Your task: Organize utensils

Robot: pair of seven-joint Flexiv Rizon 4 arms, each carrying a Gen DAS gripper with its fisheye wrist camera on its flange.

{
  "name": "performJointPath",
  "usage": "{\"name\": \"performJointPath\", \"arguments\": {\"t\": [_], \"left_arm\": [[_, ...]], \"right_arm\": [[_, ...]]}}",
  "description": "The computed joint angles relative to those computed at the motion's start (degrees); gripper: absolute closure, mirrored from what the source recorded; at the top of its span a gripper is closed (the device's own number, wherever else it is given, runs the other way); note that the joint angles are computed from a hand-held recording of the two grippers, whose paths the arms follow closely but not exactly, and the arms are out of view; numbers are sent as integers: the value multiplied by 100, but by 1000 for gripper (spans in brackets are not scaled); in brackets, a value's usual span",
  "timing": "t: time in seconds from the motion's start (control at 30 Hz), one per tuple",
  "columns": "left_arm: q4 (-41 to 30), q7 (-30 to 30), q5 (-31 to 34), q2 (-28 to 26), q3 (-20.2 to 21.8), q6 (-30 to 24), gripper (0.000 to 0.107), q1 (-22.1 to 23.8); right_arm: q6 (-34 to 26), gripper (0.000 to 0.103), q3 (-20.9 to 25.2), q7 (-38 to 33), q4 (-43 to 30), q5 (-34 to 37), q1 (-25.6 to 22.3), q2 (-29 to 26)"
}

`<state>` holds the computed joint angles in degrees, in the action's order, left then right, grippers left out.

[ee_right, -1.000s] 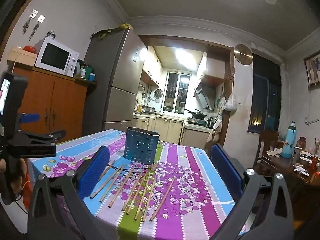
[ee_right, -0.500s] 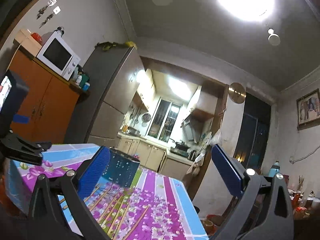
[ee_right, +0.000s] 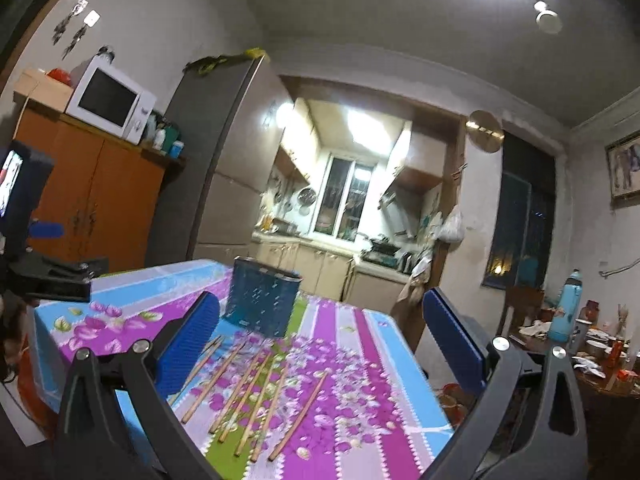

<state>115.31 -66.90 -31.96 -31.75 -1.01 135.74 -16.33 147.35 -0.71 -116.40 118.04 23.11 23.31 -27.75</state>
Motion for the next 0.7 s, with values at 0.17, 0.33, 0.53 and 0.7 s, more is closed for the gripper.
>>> {"name": "performJointPath", "arguments": {"t": [0.17,0.33,0.53,0.7], "left_arm": [[-97,75,-8,-68,9,-89,7,-18],[-167,148,-29,-116,27,-122,7,-36],[-228,198,-52,-160,26,-171,7,-67],[-278,229,-34,-179,16,-204,7,-85]], "right_arm": [[-489,5,268,1011,103,-448,-399,84],[-805,5,194,1650,168,-696,-477,127],[-892,5,78,1745,255,-737,-337,210],[-832,5,77,1806,301,-866,-378,218]]}}
